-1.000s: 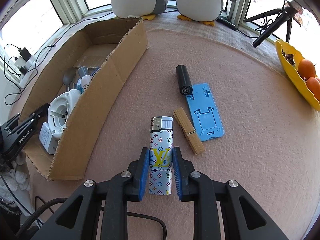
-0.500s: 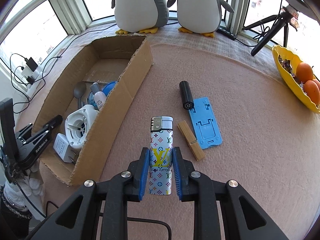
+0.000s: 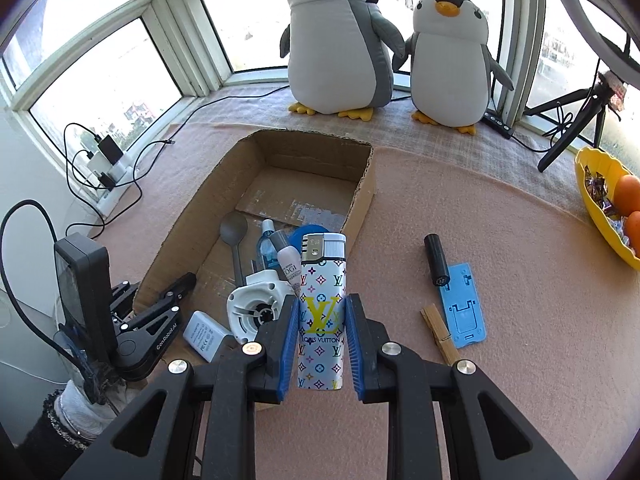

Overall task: Organize rigid objects
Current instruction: 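Carry the lighter with the right tool and release it into the box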

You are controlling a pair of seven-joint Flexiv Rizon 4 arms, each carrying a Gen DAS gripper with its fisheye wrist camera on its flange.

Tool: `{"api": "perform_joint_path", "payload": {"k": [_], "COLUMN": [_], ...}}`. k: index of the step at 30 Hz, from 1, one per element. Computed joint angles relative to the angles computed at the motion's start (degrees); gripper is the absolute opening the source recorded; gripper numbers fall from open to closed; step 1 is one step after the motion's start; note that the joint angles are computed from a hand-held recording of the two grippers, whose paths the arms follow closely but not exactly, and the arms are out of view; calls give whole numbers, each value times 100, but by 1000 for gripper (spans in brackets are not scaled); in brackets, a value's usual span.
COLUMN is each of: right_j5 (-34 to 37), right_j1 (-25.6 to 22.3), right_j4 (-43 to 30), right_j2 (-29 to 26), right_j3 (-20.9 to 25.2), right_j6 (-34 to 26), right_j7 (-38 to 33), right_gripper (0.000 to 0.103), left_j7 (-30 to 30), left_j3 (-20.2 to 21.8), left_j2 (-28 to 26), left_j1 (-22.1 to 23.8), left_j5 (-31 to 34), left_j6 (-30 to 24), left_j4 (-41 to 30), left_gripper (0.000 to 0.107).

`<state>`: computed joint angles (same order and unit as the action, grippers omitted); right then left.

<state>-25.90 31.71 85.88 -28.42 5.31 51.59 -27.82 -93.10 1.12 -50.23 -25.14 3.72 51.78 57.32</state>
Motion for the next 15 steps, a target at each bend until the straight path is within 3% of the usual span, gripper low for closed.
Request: {"api": "perform_joint_path", "payload": {"k": [15], "right_j5": [430], "right_j1": [187], "right_j4": [-985], "right_j2": [-646], "right_j3": [114], "right_j6": [-150], "right_j7": [-766], "right_gripper": [21], "left_j7": [-9], "left_j3": [-9], "left_j2": [-7], "left_j1": [2], "left_j5": [-5], "left_j6": [6], "left_j4": [-2], "left_gripper": [18]}}
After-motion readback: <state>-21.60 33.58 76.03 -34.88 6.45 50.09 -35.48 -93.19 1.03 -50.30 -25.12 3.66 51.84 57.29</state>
